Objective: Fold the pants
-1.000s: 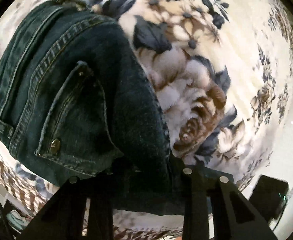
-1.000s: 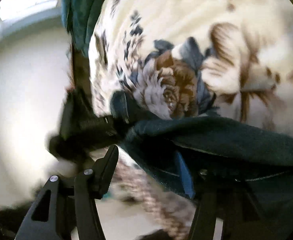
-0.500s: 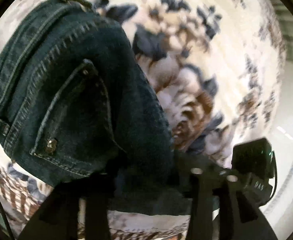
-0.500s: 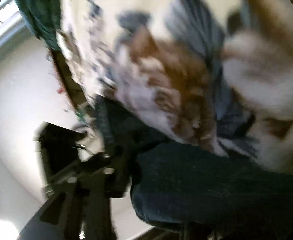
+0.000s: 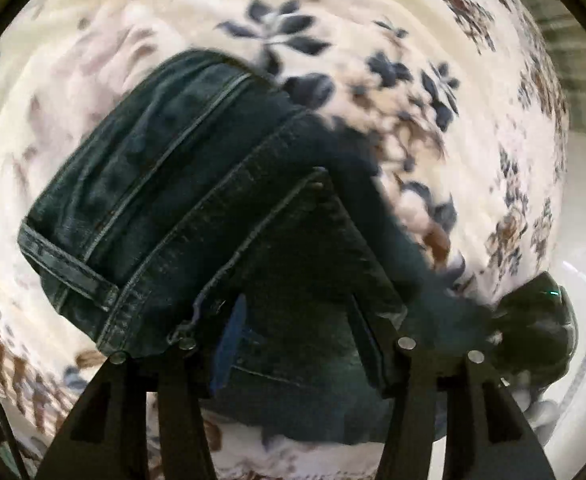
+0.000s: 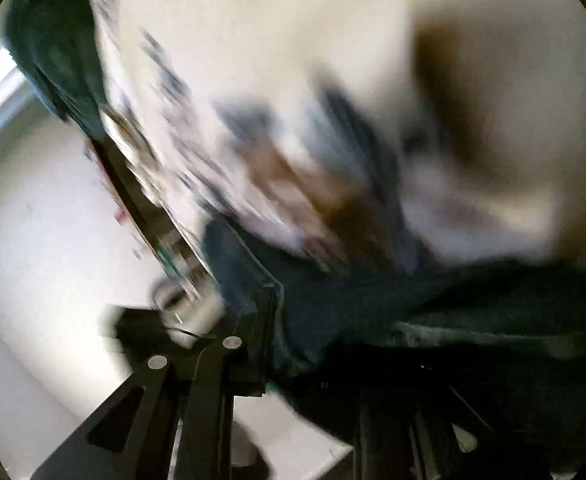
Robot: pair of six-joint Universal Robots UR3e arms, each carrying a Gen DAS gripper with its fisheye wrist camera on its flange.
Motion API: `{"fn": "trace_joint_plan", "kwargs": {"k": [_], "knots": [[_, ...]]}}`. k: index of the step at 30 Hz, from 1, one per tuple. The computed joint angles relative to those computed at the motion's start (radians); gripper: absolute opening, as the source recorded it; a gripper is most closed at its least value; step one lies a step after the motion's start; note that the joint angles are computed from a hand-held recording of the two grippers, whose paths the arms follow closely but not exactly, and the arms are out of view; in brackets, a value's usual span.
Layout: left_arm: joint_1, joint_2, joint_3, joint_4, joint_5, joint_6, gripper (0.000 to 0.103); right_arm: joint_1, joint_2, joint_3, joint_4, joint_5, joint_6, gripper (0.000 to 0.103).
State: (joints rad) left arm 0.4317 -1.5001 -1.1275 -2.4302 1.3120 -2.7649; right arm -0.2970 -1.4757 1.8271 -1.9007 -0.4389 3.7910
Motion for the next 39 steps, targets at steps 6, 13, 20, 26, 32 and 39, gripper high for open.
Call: {"fn": "trace_joint_plan", "kwargs": {"k": [6, 13, 20, 26, 32, 39], "knots": [[0.031, -0.003, -0.006, -0.018, -0.012, 0.026, 0.049, -0.017, 0.048, -0.311, 0.405, -0.158, -0.246, 0.022], [0.004, -0.025, 0.028, -0.038, -0.009, 0.045, 0.049, 0.062, 0.151, -0.707, 0.822, -0.381, -0.608, 0.061], [-0.008, -0.016, 0.012, -0.02, 0.008, 0.084, 0.049, 0.086, 0.049, -0.561, 0.593, -0.655, -0.5, 0.005], [0.079, 0.017, 0.188, -0.101, -0.02, 0.215, 0.049, 0.123, 0.054, -0.634, 0.648, -0.702, -0.47, 0.027], [0.355, 0.035, 0.288, -0.106, -0.085, 0.415, 0.066, -0.016, -0.542, -0.28, 0.535, -0.683, -0.108, 0.084], [0.475, 0.003, -0.059, 0.032, -0.066, 0.244, 0.066, 0.413, -0.935, 0.269, 0.058, -0.802, 0.956, 0.084]]}}
